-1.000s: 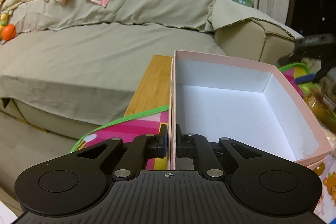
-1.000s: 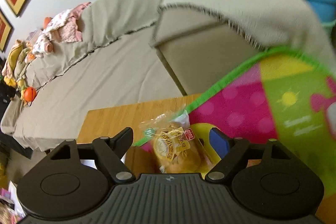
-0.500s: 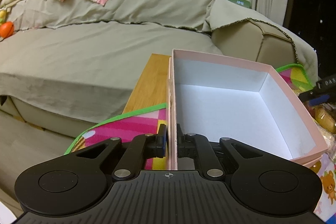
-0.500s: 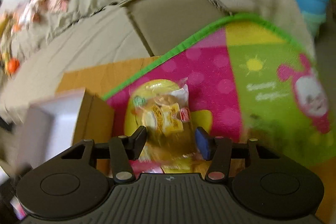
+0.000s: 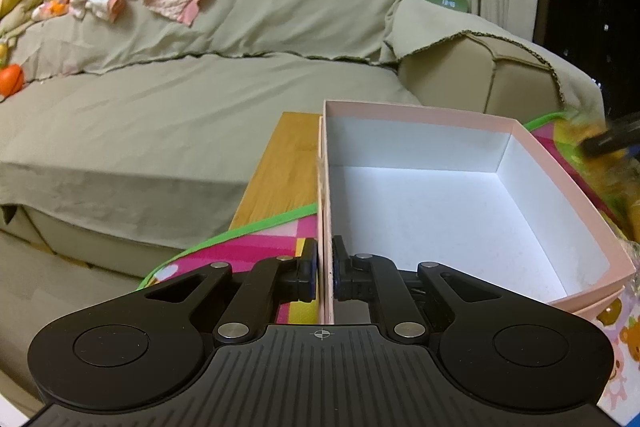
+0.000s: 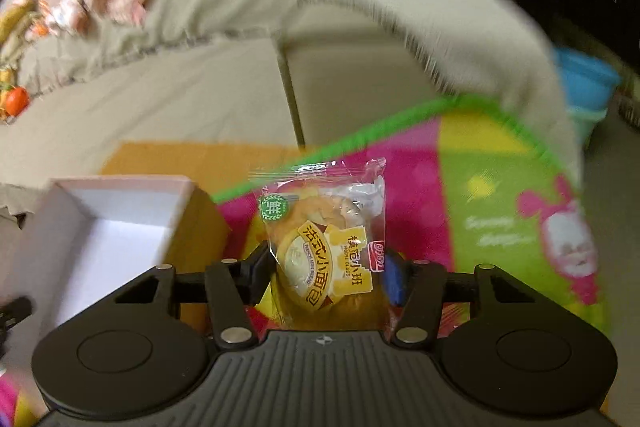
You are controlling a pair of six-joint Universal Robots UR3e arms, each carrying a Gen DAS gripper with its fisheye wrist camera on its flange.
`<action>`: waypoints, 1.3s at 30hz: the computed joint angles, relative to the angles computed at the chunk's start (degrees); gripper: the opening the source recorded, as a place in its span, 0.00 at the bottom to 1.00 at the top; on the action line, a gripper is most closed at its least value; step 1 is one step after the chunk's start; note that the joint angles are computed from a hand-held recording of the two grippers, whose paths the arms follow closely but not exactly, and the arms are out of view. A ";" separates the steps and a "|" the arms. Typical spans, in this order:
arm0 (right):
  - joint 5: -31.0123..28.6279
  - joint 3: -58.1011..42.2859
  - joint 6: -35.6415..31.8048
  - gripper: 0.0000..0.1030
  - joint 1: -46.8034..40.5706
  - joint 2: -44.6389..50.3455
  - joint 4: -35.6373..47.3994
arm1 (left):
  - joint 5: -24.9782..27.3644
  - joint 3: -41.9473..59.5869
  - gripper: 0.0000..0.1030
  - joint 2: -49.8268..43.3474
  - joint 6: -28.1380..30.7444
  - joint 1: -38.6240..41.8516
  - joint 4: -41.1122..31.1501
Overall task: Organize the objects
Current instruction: 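Grasp a packaged bread bun with the right gripper while the left gripper holds the box, then carry the bun into the pink box and open the right gripper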
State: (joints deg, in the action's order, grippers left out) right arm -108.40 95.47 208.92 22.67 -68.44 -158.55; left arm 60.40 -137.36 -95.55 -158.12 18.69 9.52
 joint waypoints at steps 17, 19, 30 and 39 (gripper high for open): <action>-6.97 21.24 23.62 0.53 25.15 -23.47 15.41 | -1.63 -1.62 0.09 1.55 1.24 -0.09 -1.14; -5.35 23.07 26.84 0.54 27.35 -22.12 13.24 | -1.66 -1.77 0.10 1.94 1.59 -0.04 -1.50; -26.03 27.32 18.88 0.83 33.43 -28.05 16.89 | -1.44 -2.28 0.10 2.93 2.34 0.20 -2.52; -12.22 43.73 12.76 0.92 19.86 -30.19 -2.54 | -1.07 -2.68 0.09 3.34 2.32 0.11 -2.33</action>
